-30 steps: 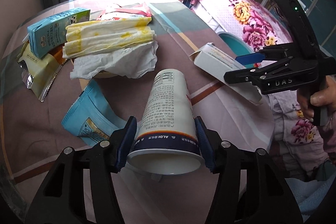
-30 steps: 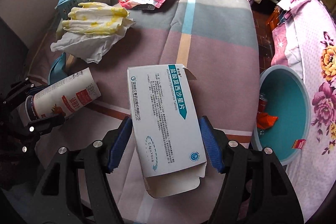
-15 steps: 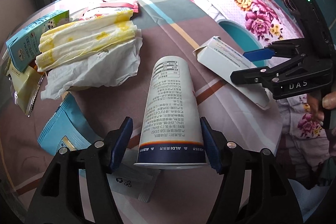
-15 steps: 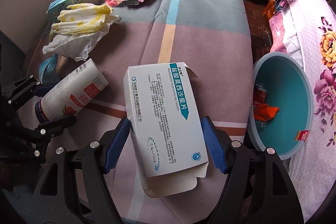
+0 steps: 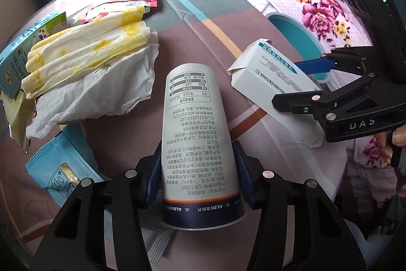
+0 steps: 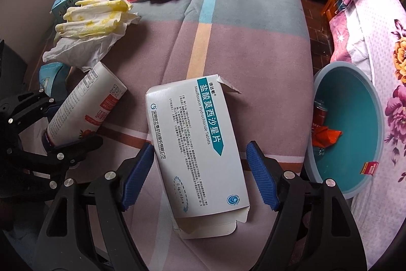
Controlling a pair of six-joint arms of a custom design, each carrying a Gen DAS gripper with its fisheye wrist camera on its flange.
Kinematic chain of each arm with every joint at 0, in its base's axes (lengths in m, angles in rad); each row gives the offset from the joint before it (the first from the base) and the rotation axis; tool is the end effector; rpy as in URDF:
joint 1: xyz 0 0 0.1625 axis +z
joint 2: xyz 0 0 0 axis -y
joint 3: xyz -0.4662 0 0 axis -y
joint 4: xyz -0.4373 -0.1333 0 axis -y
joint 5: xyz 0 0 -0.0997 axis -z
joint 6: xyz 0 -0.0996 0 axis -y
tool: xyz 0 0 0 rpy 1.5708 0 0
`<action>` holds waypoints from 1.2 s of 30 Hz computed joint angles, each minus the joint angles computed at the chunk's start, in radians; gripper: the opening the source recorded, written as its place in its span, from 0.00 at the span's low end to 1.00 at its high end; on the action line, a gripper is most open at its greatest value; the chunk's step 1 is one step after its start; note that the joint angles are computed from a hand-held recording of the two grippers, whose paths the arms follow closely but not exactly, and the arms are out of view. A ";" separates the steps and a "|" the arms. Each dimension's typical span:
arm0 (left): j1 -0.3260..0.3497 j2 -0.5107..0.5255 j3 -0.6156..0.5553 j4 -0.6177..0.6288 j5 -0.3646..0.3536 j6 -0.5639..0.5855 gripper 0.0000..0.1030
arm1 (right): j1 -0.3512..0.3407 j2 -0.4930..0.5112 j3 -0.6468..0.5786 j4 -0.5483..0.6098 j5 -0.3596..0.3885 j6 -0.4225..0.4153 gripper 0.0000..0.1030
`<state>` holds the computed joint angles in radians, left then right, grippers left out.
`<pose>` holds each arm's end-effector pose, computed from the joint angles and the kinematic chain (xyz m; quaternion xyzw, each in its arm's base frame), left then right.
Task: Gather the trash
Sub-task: 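Lift the medicine box with the right gripper while the left gripper lifts the yogurt cup, then carry box and cup over the teal bin and open both grippers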
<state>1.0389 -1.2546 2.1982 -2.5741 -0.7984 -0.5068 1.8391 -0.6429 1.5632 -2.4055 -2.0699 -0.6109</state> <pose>-0.0815 -0.5384 0.1863 0.0004 0.9260 -0.2109 0.3131 0.2760 -0.6810 -0.0017 0.4216 -0.8716 -0.0829 0.2361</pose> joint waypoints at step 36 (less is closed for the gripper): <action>-0.005 0.442 -0.480 -0.118 -0.079 0.243 0.51 | -0.169 -0.113 -0.143 -0.150 0.085 0.132 0.59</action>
